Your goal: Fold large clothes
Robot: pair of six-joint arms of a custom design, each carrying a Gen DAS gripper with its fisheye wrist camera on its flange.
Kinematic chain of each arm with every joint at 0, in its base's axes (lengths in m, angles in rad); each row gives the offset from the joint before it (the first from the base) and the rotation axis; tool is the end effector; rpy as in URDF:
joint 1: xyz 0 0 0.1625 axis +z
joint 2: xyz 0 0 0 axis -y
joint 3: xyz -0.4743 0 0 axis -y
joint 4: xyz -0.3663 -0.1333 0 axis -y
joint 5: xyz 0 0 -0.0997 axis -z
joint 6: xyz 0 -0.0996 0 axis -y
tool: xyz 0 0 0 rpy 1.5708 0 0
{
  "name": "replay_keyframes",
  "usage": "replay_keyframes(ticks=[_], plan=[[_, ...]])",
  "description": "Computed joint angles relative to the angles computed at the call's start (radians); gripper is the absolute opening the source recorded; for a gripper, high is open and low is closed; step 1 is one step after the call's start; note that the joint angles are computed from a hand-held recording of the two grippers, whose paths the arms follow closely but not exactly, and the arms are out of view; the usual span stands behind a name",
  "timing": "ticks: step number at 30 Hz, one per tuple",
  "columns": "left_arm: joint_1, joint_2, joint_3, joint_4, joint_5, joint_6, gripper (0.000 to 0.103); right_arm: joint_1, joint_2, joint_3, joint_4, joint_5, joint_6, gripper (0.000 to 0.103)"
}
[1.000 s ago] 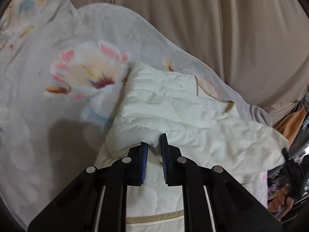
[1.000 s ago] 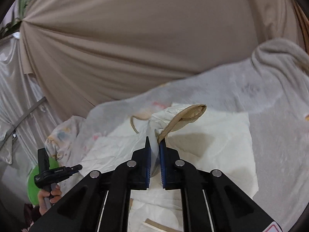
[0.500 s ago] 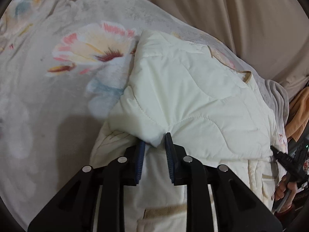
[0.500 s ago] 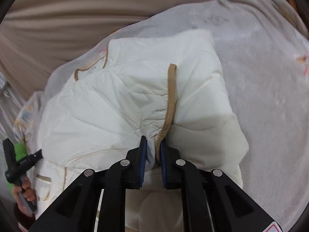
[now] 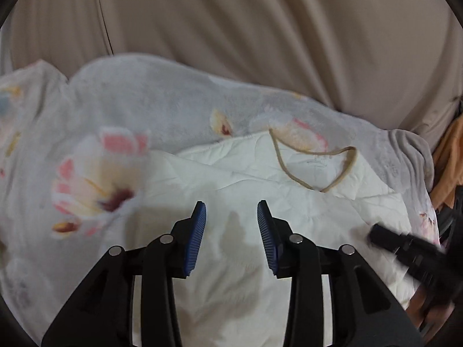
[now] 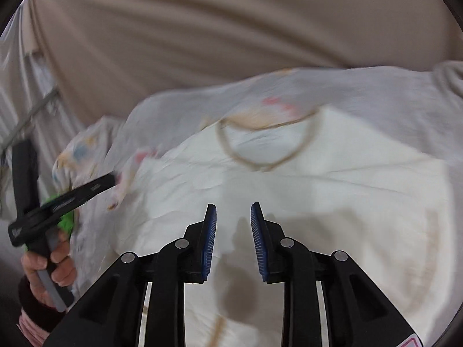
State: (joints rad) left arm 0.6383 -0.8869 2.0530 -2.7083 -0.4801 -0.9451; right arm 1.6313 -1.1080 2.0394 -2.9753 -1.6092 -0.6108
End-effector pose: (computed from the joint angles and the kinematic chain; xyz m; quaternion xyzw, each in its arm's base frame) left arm -0.3034 -0.5011 0.1446 0.0020 0.8549 -0.4113 0.3163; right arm 0.1634 -0.5556 0.2498 0.3159 -0.9192 0.2204 0.0816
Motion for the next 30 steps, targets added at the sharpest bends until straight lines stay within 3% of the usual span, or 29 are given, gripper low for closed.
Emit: replay_keyframes(ticks=[3, 6, 9, 11, 12, 14, 16, 18, 20, 22, 25, 27, 28, 29, 30], plan=[[0.072, 0.045, -0.052, 0.066, 0.014, -0.027, 0.035, 0.039, 0.103, -0.022, -0.056, -0.066, -0.050, 0.022], [0.115, 0.052, -0.037, 0.068, 0.061, -0.050, 0.036, 0.021, 0.144, -0.049, -0.107, -0.119, -0.096, 0.014], [0.133, 0.030, 0.009, 0.099, 0.107, -0.078, 0.038, -0.047, 0.102, -0.063, -0.124, -0.122, -0.090, 0.011], [0.137, 0.024, 0.041, 0.038, 0.108, -0.037, 0.038, -0.115, 0.060, -0.082, -0.122, -0.112, -0.058, 0.000], [0.134, 0.017, 0.049, 0.060, 0.118, -0.056, 0.041, -0.143, 0.045, -0.089, -0.118, -0.106, -0.044, 0.000], [0.141, -0.003, 0.049, 0.119, 0.118, -0.115, 0.057, -0.209, -0.010, -0.097, -0.073, -0.064, 0.000, 0.000], [0.147, -0.034, 0.074, 0.056, 0.081, -0.114, 0.057, -0.241, -0.057, -0.076, -0.103, -0.067, 0.031, 0.000], [0.119, -0.077, 0.103, 0.097, 0.074, -0.182, 0.056, -0.269, -0.113, -0.049, -0.115, -0.034, 0.036, 0.008], [0.068, -0.107, 0.134, 0.137, 0.070, -0.226, 0.055, -0.293, -0.169, -0.016, -0.112, -0.003, 0.024, 0.034], [0.011, -0.125, 0.160, 0.187, 0.063, -0.265, 0.055, -0.309, -0.213, 0.012, -0.078, 0.039, 0.002, 0.046], [-0.044, -0.107, 0.164, 0.242, 0.014, -0.258, 0.056, -0.313, -0.222, 0.025, 0.008, 0.051, -0.019, 0.058], [-0.052, -0.074, 0.140, 0.320, -0.023, -0.267, 0.056, -0.290, -0.187, 0.038, 0.008, 0.004, -0.008, 0.058], [-0.053, -0.058, 0.126, 0.385, -0.025, -0.303, 0.056, -0.284, -0.177, 0.047, -0.005, -0.008, -0.012, 0.046], [-0.054, -0.051, 0.122, 0.430, -0.023, -0.336, 0.056, -0.274, -0.175, 0.060, -0.025, -0.018, -0.014, 0.019], [-0.055, -0.052, 0.120, 0.481, -0.018, -0.378, 0.056, -0.269, -0.188, 0.079, -0.057, -0.007, -0.014, 0.009]])
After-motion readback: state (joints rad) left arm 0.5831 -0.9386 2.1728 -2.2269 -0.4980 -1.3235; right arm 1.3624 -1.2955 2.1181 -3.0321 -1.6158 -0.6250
